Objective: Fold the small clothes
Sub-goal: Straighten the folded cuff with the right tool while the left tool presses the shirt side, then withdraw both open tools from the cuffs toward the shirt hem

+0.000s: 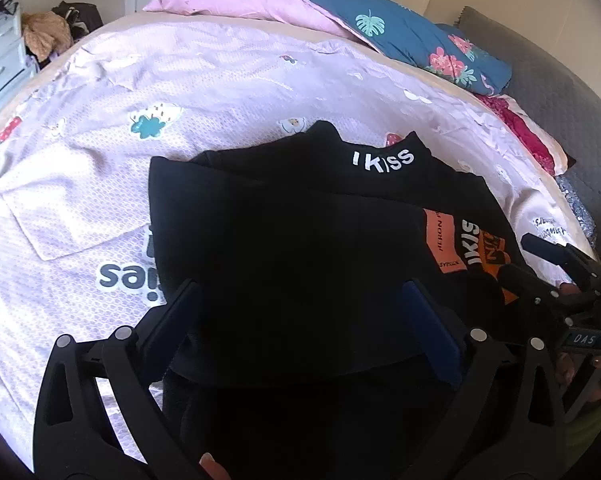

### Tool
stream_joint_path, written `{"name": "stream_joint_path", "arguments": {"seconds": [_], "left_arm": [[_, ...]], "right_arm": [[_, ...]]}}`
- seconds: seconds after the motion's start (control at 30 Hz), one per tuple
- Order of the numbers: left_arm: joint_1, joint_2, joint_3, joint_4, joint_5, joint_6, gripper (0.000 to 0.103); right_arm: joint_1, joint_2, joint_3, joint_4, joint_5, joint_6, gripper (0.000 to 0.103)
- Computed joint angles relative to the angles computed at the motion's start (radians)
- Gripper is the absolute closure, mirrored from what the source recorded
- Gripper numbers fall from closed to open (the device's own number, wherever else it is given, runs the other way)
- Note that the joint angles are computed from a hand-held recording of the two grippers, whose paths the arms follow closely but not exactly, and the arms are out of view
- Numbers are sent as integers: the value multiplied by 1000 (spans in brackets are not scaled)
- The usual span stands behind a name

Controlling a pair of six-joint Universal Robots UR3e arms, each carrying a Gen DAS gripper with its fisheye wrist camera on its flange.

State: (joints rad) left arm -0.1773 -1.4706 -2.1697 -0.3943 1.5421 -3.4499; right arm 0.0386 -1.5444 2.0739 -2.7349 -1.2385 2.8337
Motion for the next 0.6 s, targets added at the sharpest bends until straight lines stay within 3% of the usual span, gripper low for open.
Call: {"name": "stream_joint_path", "arguments": {"seconds": [0.6], "left_arm": [[-36, 87, 13, -28, 64, -17, 9]], "right_arm": [[-48, -123, 40, -35, 60, 51, 4]]}}
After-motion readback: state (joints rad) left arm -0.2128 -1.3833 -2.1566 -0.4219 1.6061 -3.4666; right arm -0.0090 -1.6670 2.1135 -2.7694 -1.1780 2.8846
